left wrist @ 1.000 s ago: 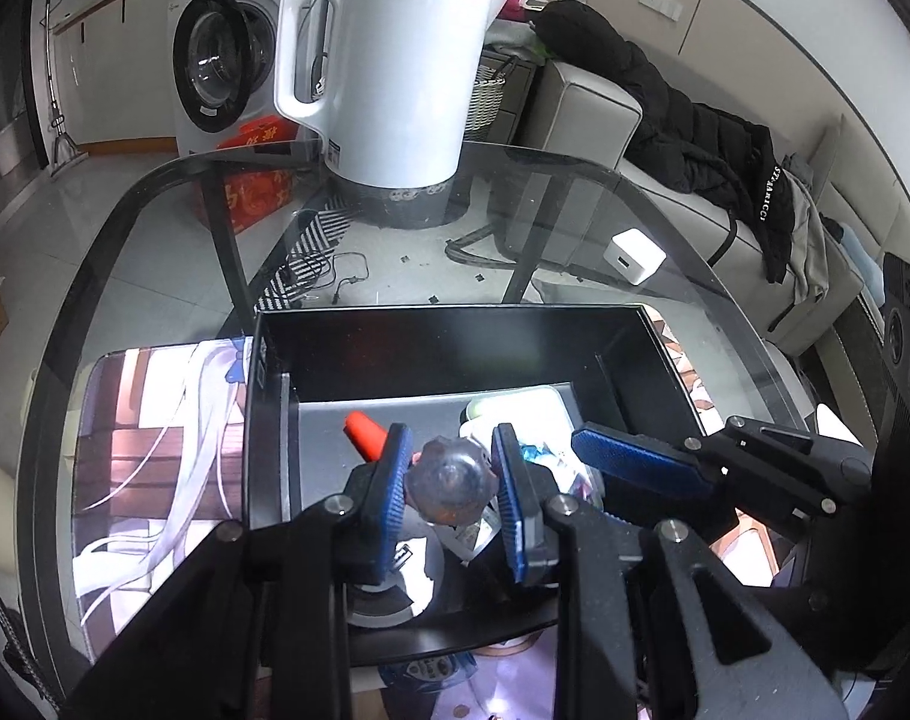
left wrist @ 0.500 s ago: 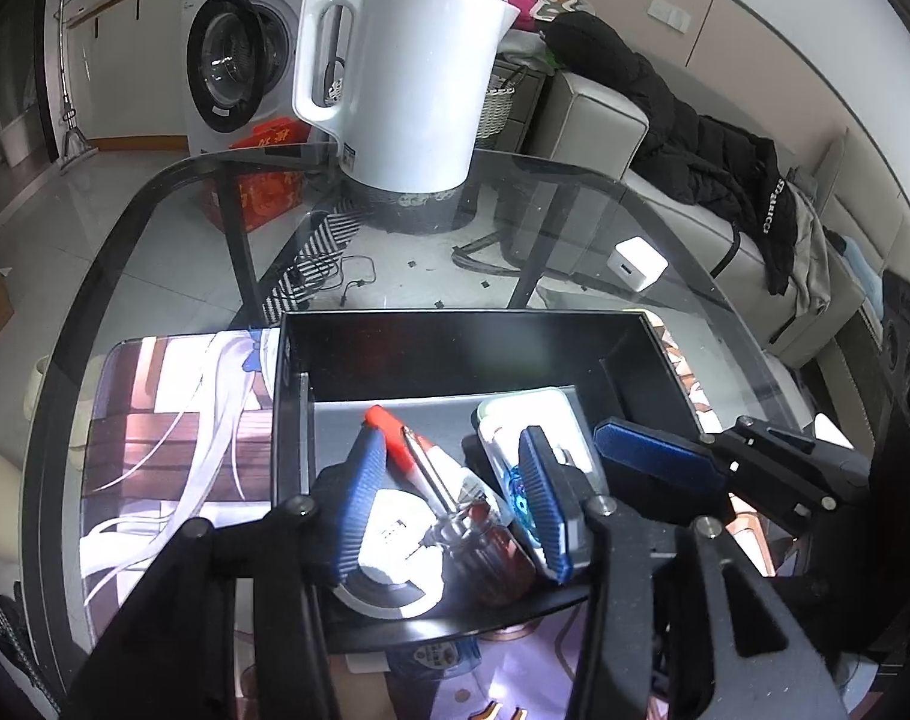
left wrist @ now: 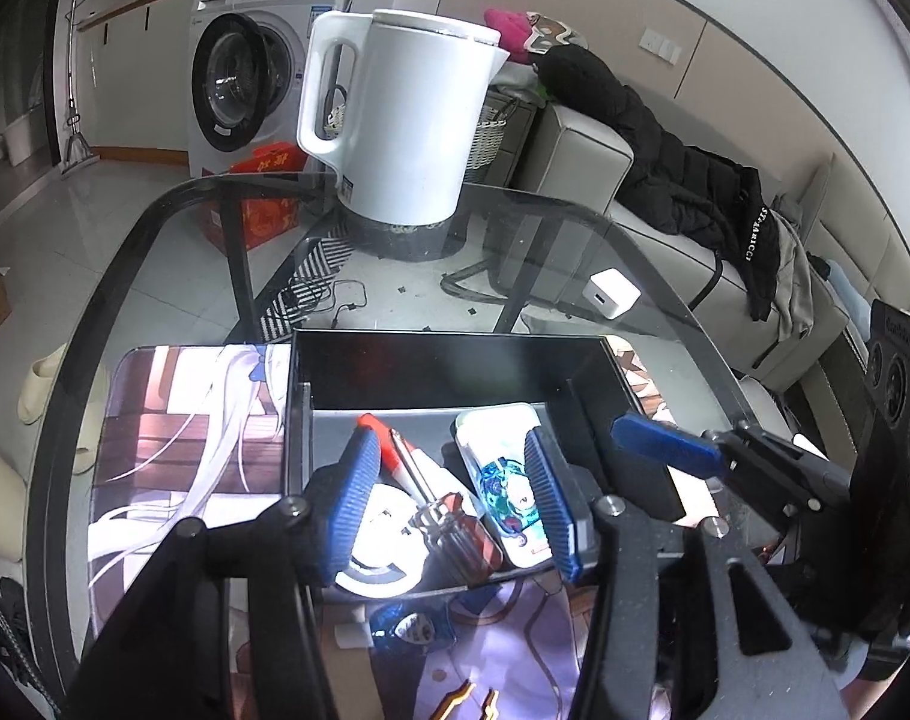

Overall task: Organize rigid objects
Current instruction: 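Lower the screwdriver and blue bottle into the box and open both tools, then grasp the yellow plastic tool with the left tool while the right tool grasps the second blue bottle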

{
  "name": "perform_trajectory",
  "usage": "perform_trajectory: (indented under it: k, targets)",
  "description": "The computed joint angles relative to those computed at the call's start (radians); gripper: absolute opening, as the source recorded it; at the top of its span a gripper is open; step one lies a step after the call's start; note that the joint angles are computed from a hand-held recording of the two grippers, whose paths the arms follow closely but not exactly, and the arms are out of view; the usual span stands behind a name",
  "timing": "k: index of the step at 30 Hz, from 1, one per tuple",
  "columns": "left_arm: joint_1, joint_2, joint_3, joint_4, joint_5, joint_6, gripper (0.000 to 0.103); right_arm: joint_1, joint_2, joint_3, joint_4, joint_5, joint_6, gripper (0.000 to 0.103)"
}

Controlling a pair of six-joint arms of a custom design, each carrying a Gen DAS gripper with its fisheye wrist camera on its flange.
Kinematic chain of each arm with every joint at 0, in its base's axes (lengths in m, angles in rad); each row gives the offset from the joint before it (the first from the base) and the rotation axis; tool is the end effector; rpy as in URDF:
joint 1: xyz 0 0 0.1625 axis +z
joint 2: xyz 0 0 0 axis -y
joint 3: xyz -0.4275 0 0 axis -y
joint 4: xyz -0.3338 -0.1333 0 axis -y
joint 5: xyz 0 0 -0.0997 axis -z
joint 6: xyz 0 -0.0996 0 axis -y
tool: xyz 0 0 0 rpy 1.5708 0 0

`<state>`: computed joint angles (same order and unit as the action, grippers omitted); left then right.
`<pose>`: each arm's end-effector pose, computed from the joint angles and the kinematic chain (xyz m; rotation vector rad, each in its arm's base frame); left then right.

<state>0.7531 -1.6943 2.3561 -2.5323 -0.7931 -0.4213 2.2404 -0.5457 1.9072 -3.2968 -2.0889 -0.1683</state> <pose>-0.0995 -0.3718 0.3432 0.3439 2.5052 -0.9107 0.4127 -0.3860 0.0126 0.9621 -2.4795 0.6489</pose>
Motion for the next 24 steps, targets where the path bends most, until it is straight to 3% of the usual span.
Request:
perform_trajectory:
  k: [7,14,17,21,24]
  targets:
    - [-0.112,-0.118,0.054,0.021,0.05,-0.024,0.051,0.018,-0.023,0.072,-0.179,0.02,-0.054,0.057]
    - [-0.282,-0.287,0.106,0.172,0.156,-0.078,0.057,0.06,-0.042,0.137,-0.342,0.043,-0.133,0.059]
    - [-0.325,-0.337,0.093,0.343,0.17,-0.149,0.059,0.073,-0.055,0.156,-0.338,0.059,-0.147,0.064]
    - [-0.317,-0.385,0.076,0.46,0.1,-0.198,0.059,0.091,-0.064,0.17,-0.281,0.052,-0.144,0.064]
    - [-0.333,-0.412,0.065,0.582,0.087,-0.255,0.059,0.098,-0.078,0.182,-0.212,0.058,-0.115,0.064]
